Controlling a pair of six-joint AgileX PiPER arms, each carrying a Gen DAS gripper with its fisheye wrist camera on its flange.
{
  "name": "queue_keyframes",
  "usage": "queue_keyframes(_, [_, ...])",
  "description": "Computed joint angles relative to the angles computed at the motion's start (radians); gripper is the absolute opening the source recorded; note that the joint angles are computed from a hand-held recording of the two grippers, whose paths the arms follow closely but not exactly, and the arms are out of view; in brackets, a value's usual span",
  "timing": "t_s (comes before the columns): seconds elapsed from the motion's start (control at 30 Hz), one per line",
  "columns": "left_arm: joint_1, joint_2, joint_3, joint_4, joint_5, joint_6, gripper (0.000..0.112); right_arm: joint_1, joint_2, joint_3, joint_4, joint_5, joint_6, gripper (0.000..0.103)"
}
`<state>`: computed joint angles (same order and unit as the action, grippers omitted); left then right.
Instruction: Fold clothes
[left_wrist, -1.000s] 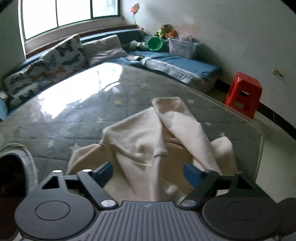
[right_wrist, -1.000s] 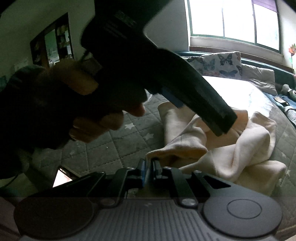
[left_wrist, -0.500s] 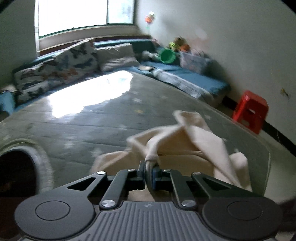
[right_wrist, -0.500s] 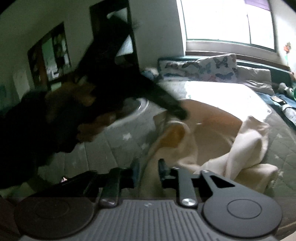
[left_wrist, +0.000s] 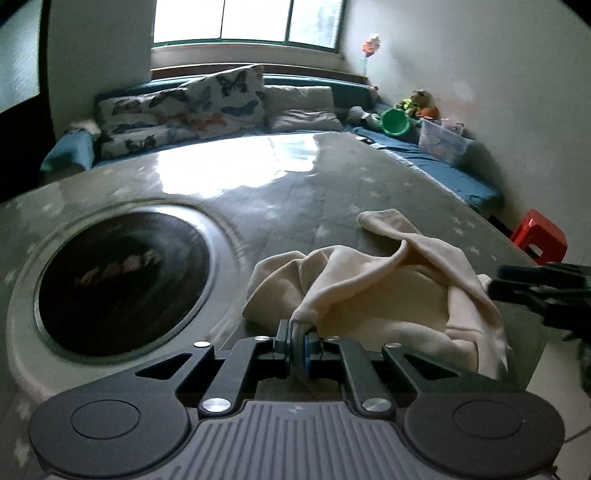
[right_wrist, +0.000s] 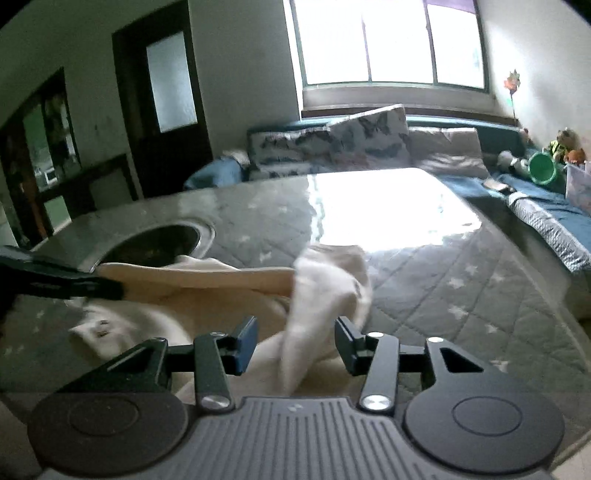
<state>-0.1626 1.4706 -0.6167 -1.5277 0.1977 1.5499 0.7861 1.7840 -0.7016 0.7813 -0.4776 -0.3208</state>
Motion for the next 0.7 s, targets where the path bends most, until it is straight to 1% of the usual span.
queue_keyframes(0.03, [0.011, -0.011, 0.009, 0.034, 0.005, -0.028, 0.011, -0.002, 0.020, -0.020, -0.007, 0.011, -0.001, 0.048])
queue_keyframes(0.1, [0.030, -0.028, 0.025, 0.070, 0.015, -0.048, 0.013, 0.008, 0.073, -0.087, 0.076, 0.028, -0.102, 0.049])
queue_keyframes(0.13, [0.032, -0.033, 0.028, 0.087, 0.013, -0.061, 0.019, 0.009, 0.095, -0.115, 0.116, 0.033, -0.150, 0.049])
queue_keyframes(0.17, [0.027, -0.038, 0.029, 0.098, 0.005, -0.069, 0.029, 0.015, 0.112, -0.139, 0.175, 0.038, -0.206, 0.049])
queue_keyframes(0.23, [0.016, -0.049, 0.031, 0.124, -0.012, -0.086, 0.038, 0.035, 0.145, -0.187, 0.325, 0.045, -0.340, 0.048])
queue_keyframes(0.27, [0.012, -0.056, 0.031, 0.127, -0.015, -0.085, 0.043, 0.039, 0.155, -0.202, 0.360, 0.048, -0.371, 0.047])
queue_keyframes(0.3, [0.012, -0.066, 0.031, 0.117, -0.008, -0.067, 0.047, 0.038, 0.161, -0.208, 0.361, 0.051, -0.374, 0.044])
queue_keyframes(0.33, [0.011, -0.076, 0.030, 0.102, -0.001, -0.045, 0.052, 0.037, 0.163, -0.208, 0.354, 0.052, -0.369, 0.034])
queue_keyframes(0.37, [0.010, -0.084, 0.028, 0.083, 0.005, -0.018, 0.055, 0.037, 0.156, -0.195, 0.327, 0.051, -0.342, 0.029])
queue_keyframes(0.43, [0.001, -0.092, 0.017, 0.030, 0.016, 0.048, 0.055, 0.033, 0.136, -0.163, 0.258, 0.051, -0.268, 0.016])
queue_keyframes(0.5, [-0.017, -0.089, 0.003, -0.039, 0.031, 0.127, 0.056, 0.039, 0.112, -0.124, 0.223, 0.026, -0.216, 0.013])
queue_keyframes(0.57, [-0.038, -0.051, -0.036, -0.042, 0.060, 0.144, 0.056, 0.050, 0.092, -0.090, 0.227, -0.003, -0.195, 0.012])
queue_keyframes(0.7, [-0.132, 0.076, -0.135, -0.022, 0.034, 0.149, 0.055, 0.066, 0.044, -0.016, 0.234, -0.045, -0.133, 0.011])
